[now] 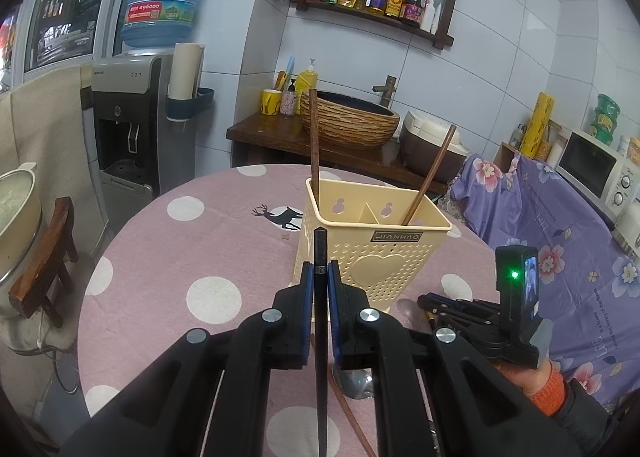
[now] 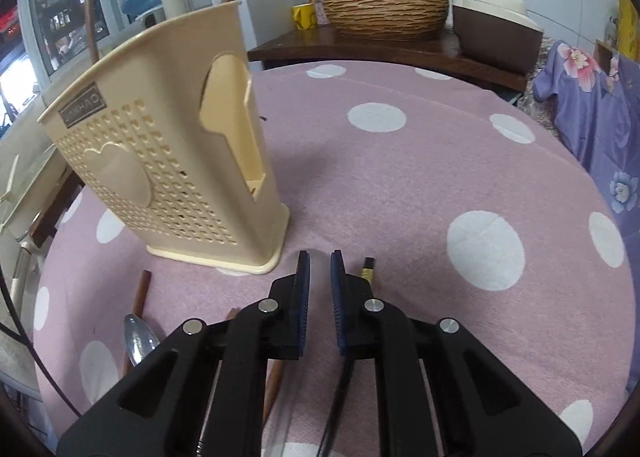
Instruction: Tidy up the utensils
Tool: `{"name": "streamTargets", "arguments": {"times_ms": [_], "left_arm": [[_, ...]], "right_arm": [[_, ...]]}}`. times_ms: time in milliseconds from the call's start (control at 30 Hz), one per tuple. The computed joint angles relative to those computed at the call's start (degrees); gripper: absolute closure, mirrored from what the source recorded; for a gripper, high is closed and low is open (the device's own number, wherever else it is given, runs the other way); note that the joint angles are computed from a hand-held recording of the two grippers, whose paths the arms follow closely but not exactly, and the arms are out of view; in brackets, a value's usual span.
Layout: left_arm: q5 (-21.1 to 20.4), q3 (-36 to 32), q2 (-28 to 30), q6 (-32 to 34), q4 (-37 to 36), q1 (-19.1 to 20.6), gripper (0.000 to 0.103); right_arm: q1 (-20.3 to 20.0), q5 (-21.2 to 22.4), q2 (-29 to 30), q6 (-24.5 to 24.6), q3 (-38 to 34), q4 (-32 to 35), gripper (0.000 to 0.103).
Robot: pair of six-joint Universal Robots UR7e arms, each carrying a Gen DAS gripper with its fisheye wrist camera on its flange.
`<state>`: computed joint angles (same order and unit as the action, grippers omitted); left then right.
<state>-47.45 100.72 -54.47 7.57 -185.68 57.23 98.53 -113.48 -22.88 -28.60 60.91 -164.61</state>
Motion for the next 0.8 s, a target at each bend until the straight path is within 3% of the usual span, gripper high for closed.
{"name": "streamTargets", "arguments": {"times_ms": [100, 233, 333, 500, 700, 800], "left_arm": [[0.02, -0.03, -0.03, -0.17, 0.24, 0.0, 0.095], [0.03, 0.04, -0.05, -0.1, 0.34, -0.04, 0.095], [-0.14, 0.07, -0.05, -0.18, 0.38, 0.0, 0.095], [-0.45, -0.08, 0.12, -0.14, 0.41, 0.11, 0.095], [-0.25, -0.15, 0.25, -0.3, 0.51, 0.13, 0.095], [-0.37, -0.26, 0.26, -0.44, 0.58, 0.27, 0.095]], "right_arm": [[0.64, -3.6, 1.71, -1.2, -1.4, -0.53, 0.084], [0.63, -5.4, 2.53, 2.18, -2.81, 3.37, 0.064], [0.95, -8.08, 3.02, 4.04, -2.83, 2.19, 0.058], [1.51, -11.66, 5.27, 1.43, -4.81, -0.46, 0.058], [1.56, -12.68, 7.6, 2.45, -9.49, 1.43, 0.057], [1.52, -12.22, 7.29, 1.77, -8.58, 0.19, 0.063]]}}
